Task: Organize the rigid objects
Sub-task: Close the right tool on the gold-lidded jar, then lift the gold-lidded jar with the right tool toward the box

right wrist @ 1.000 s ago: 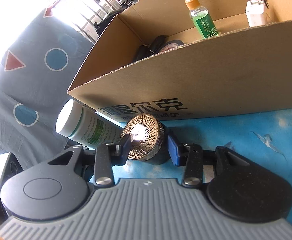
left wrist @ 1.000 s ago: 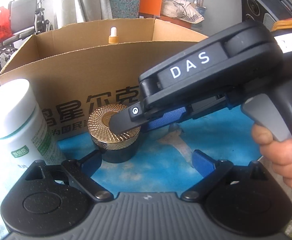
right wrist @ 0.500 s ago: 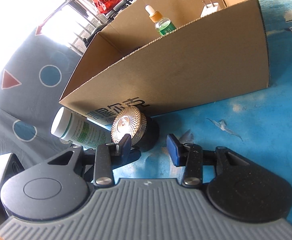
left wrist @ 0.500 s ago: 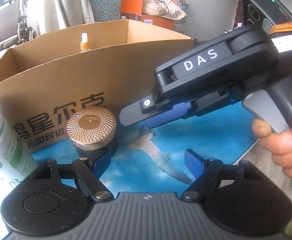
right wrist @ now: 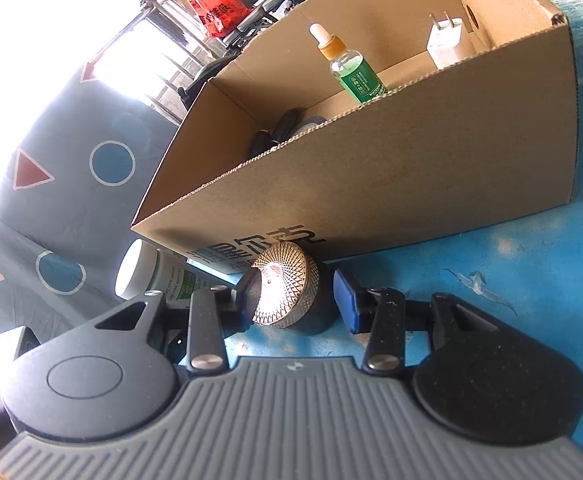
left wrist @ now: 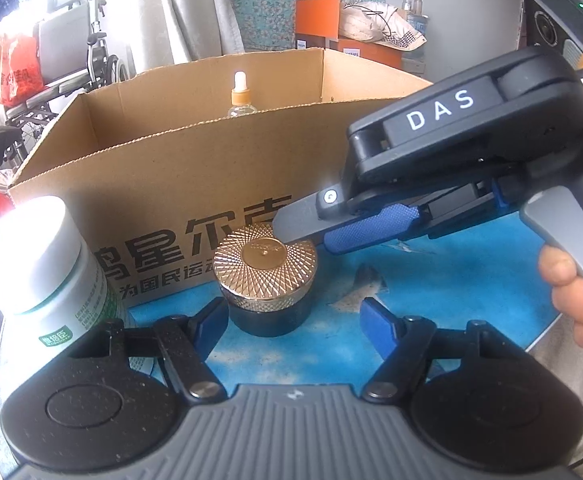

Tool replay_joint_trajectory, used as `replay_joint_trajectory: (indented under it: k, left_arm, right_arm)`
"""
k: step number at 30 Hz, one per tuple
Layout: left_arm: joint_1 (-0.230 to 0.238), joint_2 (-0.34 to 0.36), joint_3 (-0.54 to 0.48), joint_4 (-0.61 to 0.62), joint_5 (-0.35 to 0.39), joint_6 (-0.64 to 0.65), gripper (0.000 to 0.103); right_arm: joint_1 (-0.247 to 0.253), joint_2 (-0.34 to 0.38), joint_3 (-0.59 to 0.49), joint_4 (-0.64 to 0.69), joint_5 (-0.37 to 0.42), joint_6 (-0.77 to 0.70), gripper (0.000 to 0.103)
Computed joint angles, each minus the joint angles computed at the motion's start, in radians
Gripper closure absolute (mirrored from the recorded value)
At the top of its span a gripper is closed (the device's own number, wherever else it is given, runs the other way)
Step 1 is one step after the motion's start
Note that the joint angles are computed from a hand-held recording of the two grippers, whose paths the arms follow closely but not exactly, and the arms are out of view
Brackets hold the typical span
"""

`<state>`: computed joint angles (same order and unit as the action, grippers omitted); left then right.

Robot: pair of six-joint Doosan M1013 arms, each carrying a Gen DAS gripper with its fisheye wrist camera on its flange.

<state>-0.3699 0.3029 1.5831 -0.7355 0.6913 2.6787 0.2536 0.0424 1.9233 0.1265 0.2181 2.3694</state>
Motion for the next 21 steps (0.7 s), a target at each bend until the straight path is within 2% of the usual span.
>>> replay_joint_trajectory:
  k: [9, 18, 21]
  left_arm:
    - [0.001, 0.007, 0.001, -0.024, -0.02, -0.01, 0.03]
    - [-0.009, 0.016, -0.014, -0.031, 0.024, 0.04, 0.031]
    - [-0.018, 0.016, -0.014, -0.04, 0.047, 0.07, 0.031]
  right_arm:
    - [-0.01, 0.042, -0.032, 0.05, 0.005, -0.056, 0.063]
    - [-0.012, 0.029, -0.017, -0.017, 0.001, 0.004, 0.061]
    - [-0.012, 0.011, 0.0, -0.118, 0.007, 0.106, 0.061]
